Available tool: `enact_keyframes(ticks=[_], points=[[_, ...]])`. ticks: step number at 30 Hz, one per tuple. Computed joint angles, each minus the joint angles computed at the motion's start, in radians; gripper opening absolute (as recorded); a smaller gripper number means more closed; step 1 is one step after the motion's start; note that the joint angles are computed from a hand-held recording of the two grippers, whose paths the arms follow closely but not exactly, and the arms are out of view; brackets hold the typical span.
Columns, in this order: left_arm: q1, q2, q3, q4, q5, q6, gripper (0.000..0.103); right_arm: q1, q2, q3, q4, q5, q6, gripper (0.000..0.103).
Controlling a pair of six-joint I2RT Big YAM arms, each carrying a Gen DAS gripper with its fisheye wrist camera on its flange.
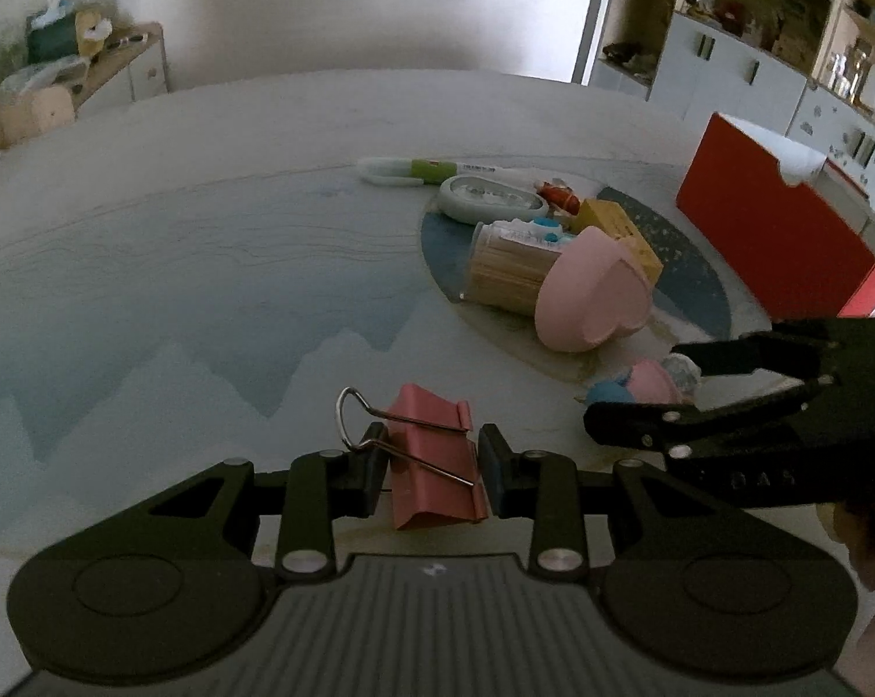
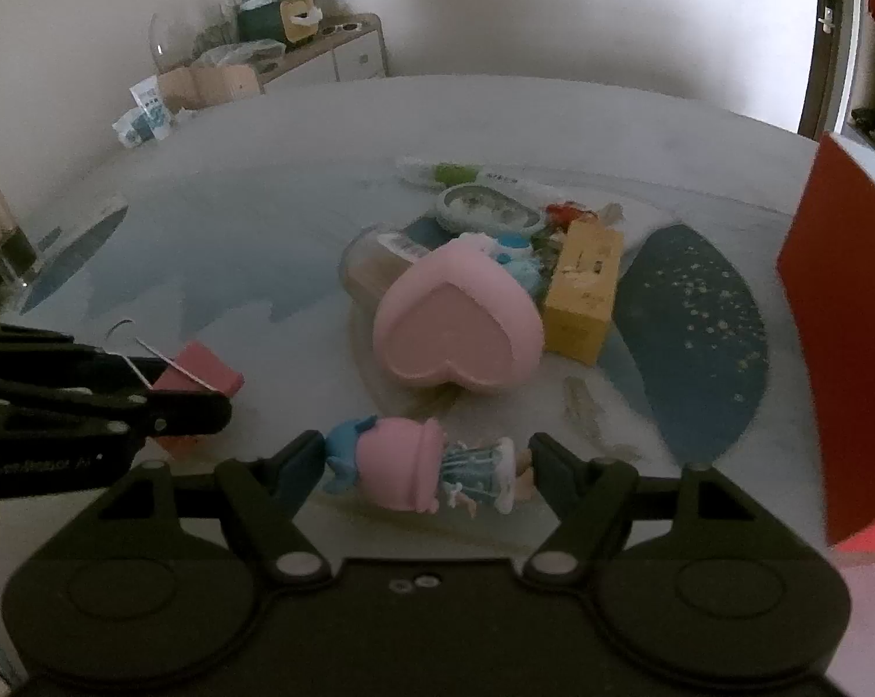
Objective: Organize rigid objects
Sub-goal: 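Carry the clip and doll into the red box and open both tools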
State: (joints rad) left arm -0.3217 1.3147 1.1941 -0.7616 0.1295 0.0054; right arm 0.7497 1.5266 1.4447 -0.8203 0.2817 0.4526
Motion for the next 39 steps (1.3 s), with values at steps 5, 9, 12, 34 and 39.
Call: enact_keyframes(ticks=[5, 9, 12, 34, 39], points=[[-0.012, -0.011, 0.016, -0.016, 0.007, -0.012, 0.033, -0.005, -0.056, 0.0, -0.048, 0.001, 0.006, 0.076], [-0.039, -0.018, 0.046, -0.027, 0.007, -0.016, 0.033, -0.013, -0.106, 0.006, -0.089, 0.01, 0.0, 0.076], [-0.073, -0.025, 0.072, -0.027, 0.0, 0.001, 0.033, -0.021, -0.143, 0.009, -0.109, 0.022, -0.013, 0.076], [-0.37, 0.183, 0.427, -0.048, -0.066, -0.088, 0.033, -0.297, -0.366, -0.051, -0.177, -0.034, -0.217, 0.076], [-0.428, 0.262, 0.528, -0.065, -0.102, -0.103, 0.033, -0.39, -0.4, -0.085, -0.167, -0.089, -0.276, 0.076]])
